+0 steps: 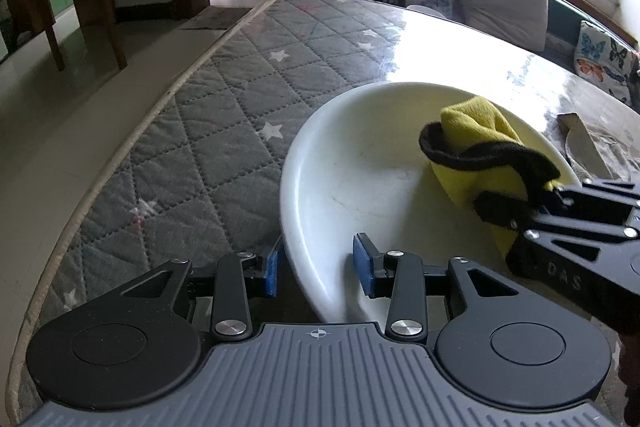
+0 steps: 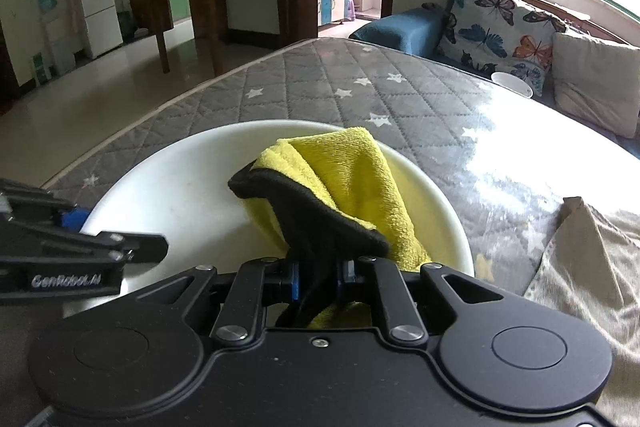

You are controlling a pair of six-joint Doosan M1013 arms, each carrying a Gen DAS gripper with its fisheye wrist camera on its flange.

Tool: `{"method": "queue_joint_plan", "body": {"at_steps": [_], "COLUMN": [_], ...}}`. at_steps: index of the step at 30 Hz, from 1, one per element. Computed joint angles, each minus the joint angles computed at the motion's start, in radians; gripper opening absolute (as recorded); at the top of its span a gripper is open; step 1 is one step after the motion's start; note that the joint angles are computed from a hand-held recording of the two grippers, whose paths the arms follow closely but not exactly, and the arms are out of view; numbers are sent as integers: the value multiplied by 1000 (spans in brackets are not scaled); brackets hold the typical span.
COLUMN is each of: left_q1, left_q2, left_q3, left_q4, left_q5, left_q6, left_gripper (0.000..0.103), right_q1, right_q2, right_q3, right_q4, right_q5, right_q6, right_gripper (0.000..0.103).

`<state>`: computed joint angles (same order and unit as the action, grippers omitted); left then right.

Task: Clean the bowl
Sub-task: 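Wipe the cloth across the bowl interior toward the rim, then tilt the bowl with the left gripper while the right gripper scrubs inside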

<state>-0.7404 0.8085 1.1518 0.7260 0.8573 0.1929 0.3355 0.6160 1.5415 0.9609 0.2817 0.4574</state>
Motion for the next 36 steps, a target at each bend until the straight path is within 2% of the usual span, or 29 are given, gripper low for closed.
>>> {"method": "queue_joint_plan", "body": {"at_steps": [10,22,32,36], "left_q1": [-17,-27,-27,-27], "left_q2": [-35,-46,-44,-43], "left_q3": [50,65,64,62], "left_q4": [9,17,23,17], "left_q5": [-20,-29,-30,-26], "left_q6": [-53,-117,-119,-113], "left_gripper": [39,38,36,36], "right_q1": [-13,-28,-68,-74], "right_q2": [-30,-42,-29,-36], "right_q3": [34,31,-3,6], "right_q4": [29,34,115,131], "right_q5": [89,217,394,401], "right_q6": [39,134,244,229], "right_gripper": [16,16,16,16]}}
